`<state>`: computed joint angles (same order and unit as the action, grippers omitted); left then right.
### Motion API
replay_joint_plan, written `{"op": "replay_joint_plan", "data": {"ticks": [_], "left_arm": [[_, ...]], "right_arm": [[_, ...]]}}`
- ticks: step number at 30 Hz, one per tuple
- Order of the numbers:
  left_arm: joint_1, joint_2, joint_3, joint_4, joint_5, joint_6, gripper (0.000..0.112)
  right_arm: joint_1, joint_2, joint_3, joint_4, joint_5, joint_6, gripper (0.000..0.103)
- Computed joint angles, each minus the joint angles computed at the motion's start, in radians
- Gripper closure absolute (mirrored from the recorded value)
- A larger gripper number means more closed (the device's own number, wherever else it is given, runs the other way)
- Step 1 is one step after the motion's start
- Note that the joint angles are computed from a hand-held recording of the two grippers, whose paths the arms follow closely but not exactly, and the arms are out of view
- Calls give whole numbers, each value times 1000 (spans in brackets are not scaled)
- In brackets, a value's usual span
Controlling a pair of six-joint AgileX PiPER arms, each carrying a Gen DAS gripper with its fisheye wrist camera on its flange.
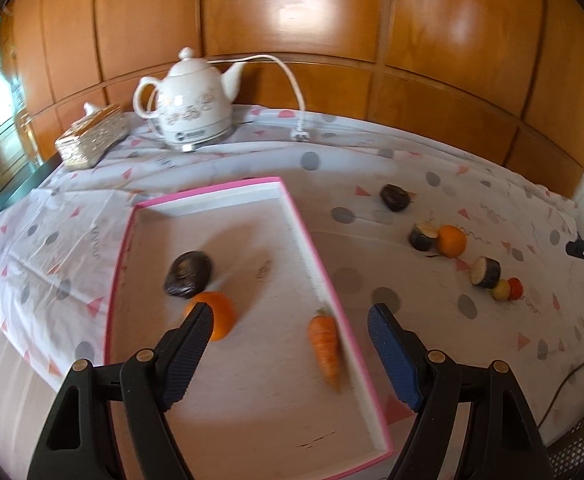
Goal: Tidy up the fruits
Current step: 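Move the left tool toward the dark brown round tuber on the cloth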
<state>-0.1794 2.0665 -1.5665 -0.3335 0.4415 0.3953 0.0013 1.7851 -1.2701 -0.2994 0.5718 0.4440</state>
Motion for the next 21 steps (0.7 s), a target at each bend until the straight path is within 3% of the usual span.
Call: {"op": "replay_joint_plan", "data": {"ticks": [12, 21], "left_arm": [[-99, 65, -108, 79, 59, -43, 32], [-156, 135, -215, 126, 117, -79, 32]], "right_arm": [[-64, 18, 7, -14, -16, 42, 69], [-145, 58, -32, -36, 77, 166, 69]]}}
